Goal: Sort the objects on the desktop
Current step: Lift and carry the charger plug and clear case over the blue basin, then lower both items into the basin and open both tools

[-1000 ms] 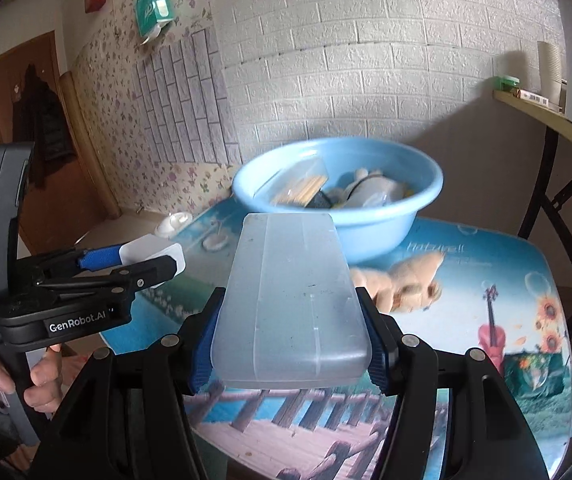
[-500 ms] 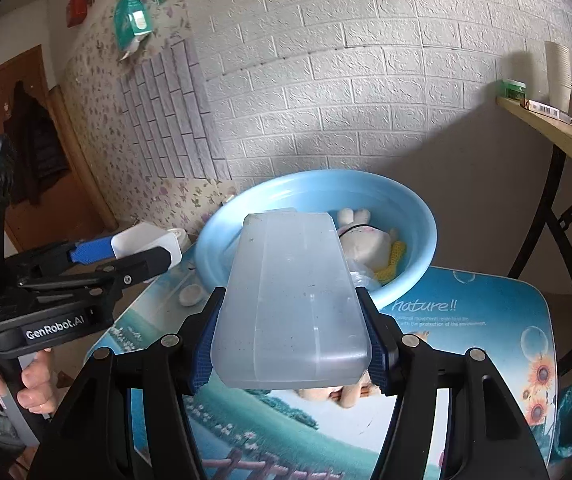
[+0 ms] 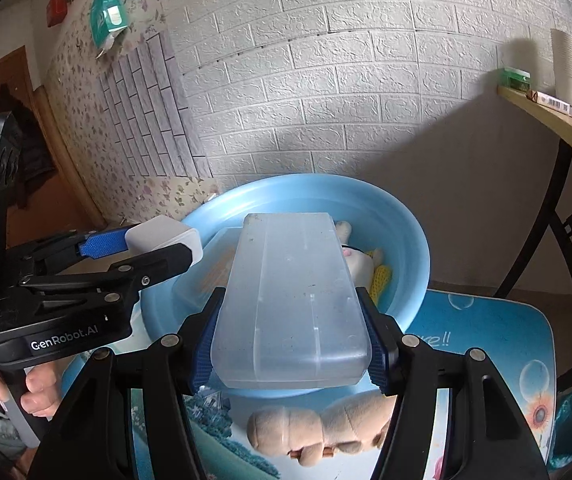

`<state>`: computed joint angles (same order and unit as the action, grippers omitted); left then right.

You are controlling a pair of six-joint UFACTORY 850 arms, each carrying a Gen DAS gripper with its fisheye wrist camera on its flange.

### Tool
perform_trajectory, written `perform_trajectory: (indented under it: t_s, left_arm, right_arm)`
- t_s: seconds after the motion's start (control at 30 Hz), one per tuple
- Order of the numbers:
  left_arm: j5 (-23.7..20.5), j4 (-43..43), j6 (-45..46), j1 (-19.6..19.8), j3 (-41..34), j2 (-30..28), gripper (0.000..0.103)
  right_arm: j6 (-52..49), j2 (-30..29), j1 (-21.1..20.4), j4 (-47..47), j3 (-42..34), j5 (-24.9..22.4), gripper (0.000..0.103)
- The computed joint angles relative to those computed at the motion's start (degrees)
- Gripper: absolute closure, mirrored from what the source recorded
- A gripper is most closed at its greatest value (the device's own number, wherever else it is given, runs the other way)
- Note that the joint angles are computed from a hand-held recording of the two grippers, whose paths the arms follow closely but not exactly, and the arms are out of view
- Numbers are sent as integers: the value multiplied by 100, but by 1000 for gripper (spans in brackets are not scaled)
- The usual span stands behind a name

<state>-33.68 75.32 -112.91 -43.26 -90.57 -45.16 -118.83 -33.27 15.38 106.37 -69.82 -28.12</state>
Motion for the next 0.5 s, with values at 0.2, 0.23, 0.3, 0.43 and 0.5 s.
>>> perform_trajectory:
  t_s: [0.2,0.23,0.3,0.43,0.5]
  left_arm:
    - [69,-271,440,180,-454,-343,43]
    - [88,-318,508,205,-527,-402,43]
    - [123,-442,658,258,-684,-526,43]
    - [61,-611,914,330,-982,-755,43]
    - [30,-667,1101,352,-1085,-831,41]
  right_arm:
    - [217,-290,36,-228,-356,108,47]
    - [304,-336,45,-281,-419,157,46]
    - [375,-423,49,-276,-522,182,46]
    - [629,-584,49,-468,-764,238,46]
    - [780,-651,49,-570,-872,276,46]
